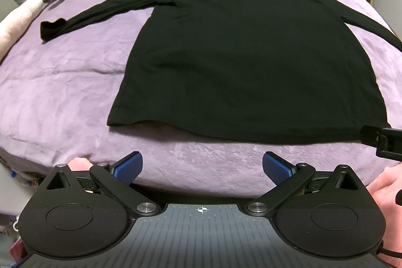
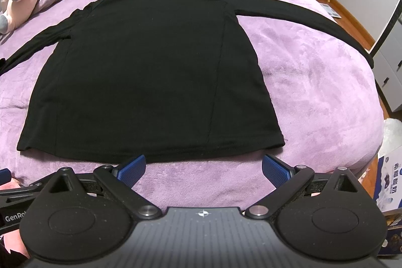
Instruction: Fold small clothes
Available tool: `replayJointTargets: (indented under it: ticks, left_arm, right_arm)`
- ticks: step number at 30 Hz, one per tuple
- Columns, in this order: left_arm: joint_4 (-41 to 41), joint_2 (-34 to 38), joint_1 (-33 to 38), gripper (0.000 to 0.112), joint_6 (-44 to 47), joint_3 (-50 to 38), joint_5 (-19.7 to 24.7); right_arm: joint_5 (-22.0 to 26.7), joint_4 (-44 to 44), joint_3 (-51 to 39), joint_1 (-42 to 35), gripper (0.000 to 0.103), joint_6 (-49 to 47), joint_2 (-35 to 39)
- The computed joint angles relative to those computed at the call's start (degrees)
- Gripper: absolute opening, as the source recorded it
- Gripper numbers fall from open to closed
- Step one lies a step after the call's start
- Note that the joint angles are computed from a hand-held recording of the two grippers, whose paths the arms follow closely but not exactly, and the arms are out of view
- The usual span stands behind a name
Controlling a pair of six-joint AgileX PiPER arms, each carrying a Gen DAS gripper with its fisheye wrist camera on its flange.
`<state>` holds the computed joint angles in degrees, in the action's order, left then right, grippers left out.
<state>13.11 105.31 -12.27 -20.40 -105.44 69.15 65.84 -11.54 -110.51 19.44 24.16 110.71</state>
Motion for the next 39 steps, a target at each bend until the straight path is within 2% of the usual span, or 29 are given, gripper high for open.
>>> replayJointTargets:
  ticks: [13,27,34,37,39]
  left_arm:
    - [-0.96,0.52,0.35,0.103,0.52,-0.48,0.56]
    - [-1.14,-0.24,0.43,0.103,0.47,0.52,-1.12]
    - [-2.18,0.37,1.49,0.103,0.35,-0.56,-1.89]
    - [-5.5,1.1,2.83,0.103,1.78,-1.77,-3.36]
    - [-6.87,2.91,3.17,0.103,2.6,-4.52,-2.89]
  right_arm:
    - [-0.6,0.94,0.62,-0.43,0.099,-0.37,-0.15]
    - [-2.67,3.38,1.83,-0.93,0.099,-1.84,-0.74]
    - [-10.71,18.08,7.49,-5.89,0.099,-10.91,-3.28]
    - [-19.63,34.1,15.44,-10.74,0.099,-25.2,-5.97]
    - [-19.89,38.47,15.65,-13.35,0.099,-34.13,-4.95]
